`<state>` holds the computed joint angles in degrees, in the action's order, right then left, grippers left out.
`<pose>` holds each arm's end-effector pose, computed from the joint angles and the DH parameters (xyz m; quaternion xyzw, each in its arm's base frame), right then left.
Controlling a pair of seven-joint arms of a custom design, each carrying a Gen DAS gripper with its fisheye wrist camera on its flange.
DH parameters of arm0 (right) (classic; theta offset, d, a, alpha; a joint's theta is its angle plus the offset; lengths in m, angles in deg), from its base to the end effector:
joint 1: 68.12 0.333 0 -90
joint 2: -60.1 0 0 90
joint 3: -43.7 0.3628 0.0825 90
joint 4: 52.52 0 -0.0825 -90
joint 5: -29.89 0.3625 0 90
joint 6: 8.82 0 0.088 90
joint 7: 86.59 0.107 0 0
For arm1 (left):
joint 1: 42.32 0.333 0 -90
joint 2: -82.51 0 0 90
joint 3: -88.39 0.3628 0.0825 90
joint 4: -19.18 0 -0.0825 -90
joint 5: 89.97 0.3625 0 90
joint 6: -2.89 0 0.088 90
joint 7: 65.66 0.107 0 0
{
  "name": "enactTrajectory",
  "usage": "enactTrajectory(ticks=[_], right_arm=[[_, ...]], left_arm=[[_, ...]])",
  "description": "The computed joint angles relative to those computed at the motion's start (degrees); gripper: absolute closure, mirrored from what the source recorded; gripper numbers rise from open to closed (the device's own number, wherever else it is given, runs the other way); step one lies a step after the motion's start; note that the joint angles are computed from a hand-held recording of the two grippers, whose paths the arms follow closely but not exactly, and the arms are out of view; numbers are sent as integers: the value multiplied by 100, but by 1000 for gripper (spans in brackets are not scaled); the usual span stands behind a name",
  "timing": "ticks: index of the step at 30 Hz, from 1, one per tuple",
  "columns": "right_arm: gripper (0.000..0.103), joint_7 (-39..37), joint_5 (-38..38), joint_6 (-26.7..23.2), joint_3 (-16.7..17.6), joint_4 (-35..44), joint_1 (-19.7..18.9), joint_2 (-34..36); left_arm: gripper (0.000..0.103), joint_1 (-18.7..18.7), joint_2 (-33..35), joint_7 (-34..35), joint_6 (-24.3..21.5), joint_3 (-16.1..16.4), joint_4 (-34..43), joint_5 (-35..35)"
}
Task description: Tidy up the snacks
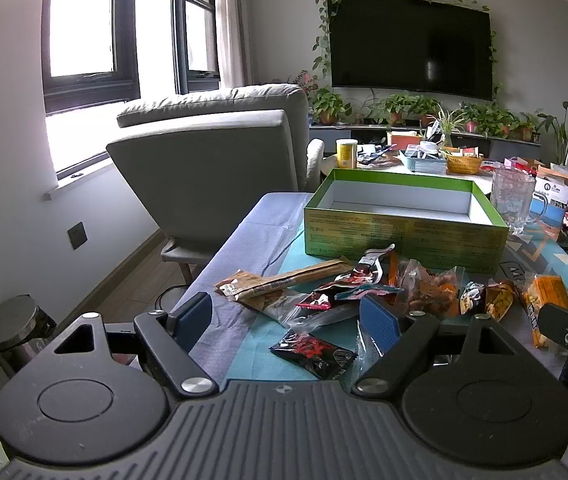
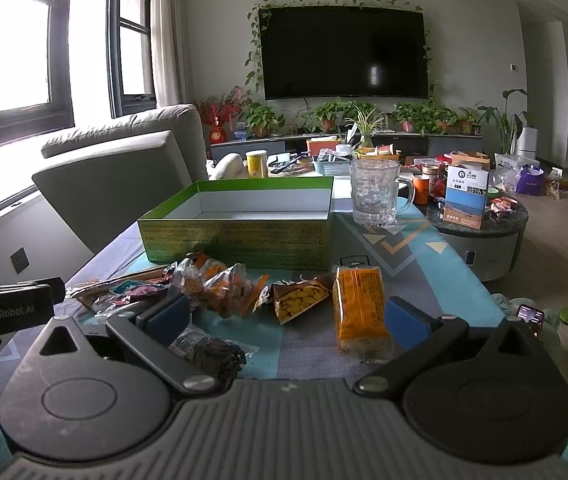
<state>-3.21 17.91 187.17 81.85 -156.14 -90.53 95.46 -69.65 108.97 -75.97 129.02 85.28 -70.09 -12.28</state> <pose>0.6969 0.1049 0.4530 -0.6755 0.4961 -0.2712 0.4734 0.6375 -0.3269 0.4727 -0.7152 0.4511 -0.2528 0.4703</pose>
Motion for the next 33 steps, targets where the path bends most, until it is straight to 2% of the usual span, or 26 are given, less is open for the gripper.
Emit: enactTrajectory(ticks=[15, 21, 23, 25, 28, 31, 33], right_arm=[[60, 46, -27, 6, -53, -21, 30, -14], [60, -119, 67, -67, -305, 242, 231, 104], [60, -258, 7, -211, -142, 407, 108, 258], [60, -482, -49, -407, 170, 577, -107, 468], [60, -838, -37, -702, 534, 815, -320, 755], [60, -1066, 162, -949, 519, 1071, -238, 900], [60, -1123, 373, -1151, 334, 1301, -56, 945]], left_arm=[[23, 44, 9, 131, 65, -4, 9, -69], [23, 449, -209, 440, 807, 91, -253, 161], [23, 658, -225, 634, 1091, 103, -268, 100], [24, 863, -174, 943, 1426, 100, -215, -55], [24, 1101, 56, 1705, 1980, 90, 27, -394], [24, 1157, 381, 2474, 2172, 156, 405, -831], [24, 1198, 609, 2901, 2271, 196, 684, -1135]])
